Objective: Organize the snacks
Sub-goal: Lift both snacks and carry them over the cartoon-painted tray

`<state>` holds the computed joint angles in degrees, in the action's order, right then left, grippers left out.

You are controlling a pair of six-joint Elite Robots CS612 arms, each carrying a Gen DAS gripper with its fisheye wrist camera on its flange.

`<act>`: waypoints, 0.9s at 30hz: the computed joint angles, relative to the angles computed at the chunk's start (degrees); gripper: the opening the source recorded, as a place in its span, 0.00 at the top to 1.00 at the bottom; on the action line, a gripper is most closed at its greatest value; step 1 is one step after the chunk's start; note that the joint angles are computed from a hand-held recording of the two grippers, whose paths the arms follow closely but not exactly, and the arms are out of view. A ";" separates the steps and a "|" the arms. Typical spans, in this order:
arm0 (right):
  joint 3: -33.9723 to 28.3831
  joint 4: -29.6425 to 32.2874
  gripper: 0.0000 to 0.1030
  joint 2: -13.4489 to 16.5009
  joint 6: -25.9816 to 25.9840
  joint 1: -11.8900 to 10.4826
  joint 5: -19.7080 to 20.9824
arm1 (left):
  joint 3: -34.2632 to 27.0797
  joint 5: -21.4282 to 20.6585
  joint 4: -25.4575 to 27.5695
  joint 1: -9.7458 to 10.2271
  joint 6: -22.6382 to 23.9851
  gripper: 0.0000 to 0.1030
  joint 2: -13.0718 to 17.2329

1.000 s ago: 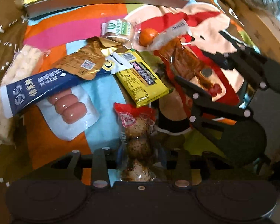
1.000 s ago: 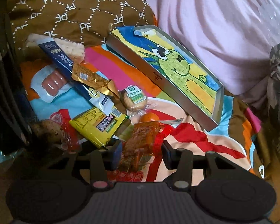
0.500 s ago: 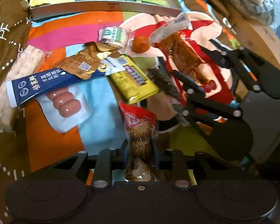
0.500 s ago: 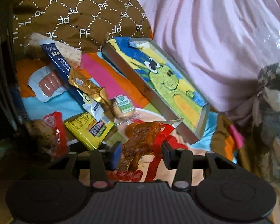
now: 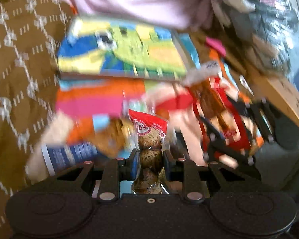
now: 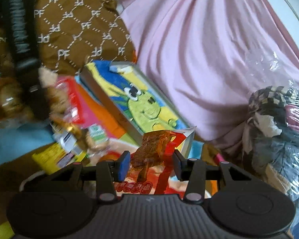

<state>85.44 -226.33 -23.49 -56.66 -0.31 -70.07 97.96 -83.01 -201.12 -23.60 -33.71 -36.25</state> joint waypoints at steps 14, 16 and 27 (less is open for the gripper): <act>-19.51 4.78 0.52 7.25 8.43 4.25 0.15 | -17.46 20.70 -2.55 3.63 -11.37 0.73 8.13; -22.43 6.70 0.52 8.29 9.98 4.67 -0.21 | -19.82 20.80 -2.45 4.45 -12.70 0.73 9.39; -33.00 15.62 0.63 12.83 12.73 6.26 -1.60 | -28.23 22.32 0.56 5.67 -10.84 0.73 14.67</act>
